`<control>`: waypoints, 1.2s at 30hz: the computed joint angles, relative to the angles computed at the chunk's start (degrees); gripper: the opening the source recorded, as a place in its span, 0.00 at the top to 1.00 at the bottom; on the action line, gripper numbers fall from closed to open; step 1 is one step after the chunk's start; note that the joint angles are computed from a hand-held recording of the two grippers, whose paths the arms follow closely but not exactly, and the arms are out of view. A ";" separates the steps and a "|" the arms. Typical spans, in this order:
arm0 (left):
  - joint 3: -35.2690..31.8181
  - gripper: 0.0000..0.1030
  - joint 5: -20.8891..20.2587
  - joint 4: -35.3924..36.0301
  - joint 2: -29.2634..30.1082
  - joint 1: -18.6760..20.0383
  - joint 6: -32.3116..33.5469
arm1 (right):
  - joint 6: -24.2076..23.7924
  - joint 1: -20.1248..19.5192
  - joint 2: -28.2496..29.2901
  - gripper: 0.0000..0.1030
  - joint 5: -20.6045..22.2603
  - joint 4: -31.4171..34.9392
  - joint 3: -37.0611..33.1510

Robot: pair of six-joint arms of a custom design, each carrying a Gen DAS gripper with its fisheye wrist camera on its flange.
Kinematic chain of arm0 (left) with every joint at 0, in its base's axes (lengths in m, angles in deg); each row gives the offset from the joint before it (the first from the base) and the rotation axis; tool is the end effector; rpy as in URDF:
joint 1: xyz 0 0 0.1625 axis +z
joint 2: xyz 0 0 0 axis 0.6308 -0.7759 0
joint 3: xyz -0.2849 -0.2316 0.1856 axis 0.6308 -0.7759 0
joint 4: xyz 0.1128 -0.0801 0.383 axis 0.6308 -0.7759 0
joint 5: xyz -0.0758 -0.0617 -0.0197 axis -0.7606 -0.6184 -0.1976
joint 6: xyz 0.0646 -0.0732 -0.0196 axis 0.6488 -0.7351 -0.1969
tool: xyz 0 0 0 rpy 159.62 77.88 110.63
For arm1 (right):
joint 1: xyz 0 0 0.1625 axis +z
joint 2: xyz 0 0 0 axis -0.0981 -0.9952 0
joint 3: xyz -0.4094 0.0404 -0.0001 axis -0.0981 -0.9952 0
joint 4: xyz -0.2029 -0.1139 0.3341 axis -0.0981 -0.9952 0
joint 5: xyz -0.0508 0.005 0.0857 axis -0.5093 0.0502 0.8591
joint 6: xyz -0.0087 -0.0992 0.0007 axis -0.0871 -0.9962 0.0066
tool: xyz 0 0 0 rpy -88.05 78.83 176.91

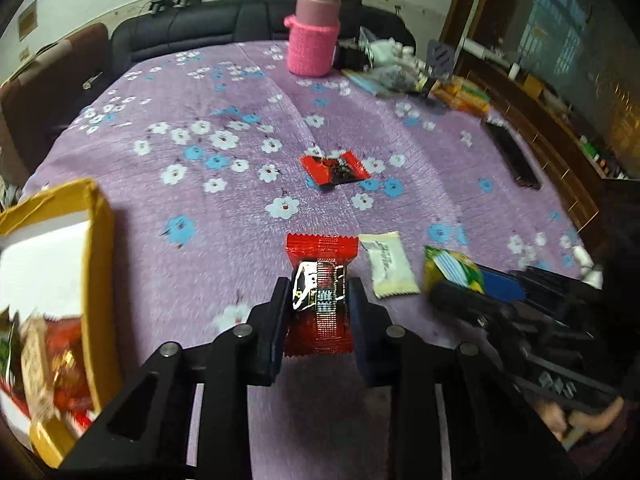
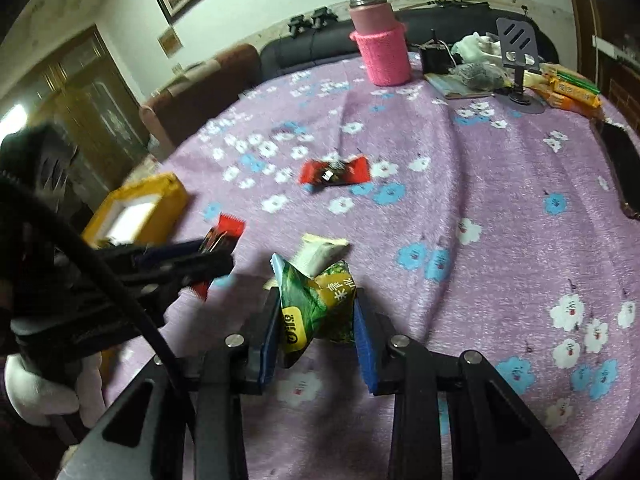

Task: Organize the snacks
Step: 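Carry both held snacks over the tray and open both tools to release them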

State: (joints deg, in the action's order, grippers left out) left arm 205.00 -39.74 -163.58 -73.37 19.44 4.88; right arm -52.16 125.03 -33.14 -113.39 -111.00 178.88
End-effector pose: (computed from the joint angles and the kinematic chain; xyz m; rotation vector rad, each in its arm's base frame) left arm -0.0203 -0.4081 0.3029 0.4736 2.4717 -0.6926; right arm 0.3300 -0.3924 -0.0385 0.6821 -2.6829 0.7069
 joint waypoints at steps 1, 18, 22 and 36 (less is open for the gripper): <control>0.72 0.71 -0.26 0.64 -2.11 -0.65 -0.81 | -0.18 -0.04 -0.05 0.68 0.73 -0.82 0.23; 3.21 0.71 16.15 29.91 -43.56 -7.49 -14.87 | 0.61 3.26 3.04 0.68 -3.25 -6.95 -0.53; 3.10 0.71 14.02 24.88 -43.76 -0.77 -10.70 | 2.95 7.67 4.06 0.68 -1.71 -3.46 -1.87; 4.39 0.68 2.20 16.35 -42.80 12.47 -2.39 | 2.70 18.82 15.59 0.68 4.78 17.03 -20.73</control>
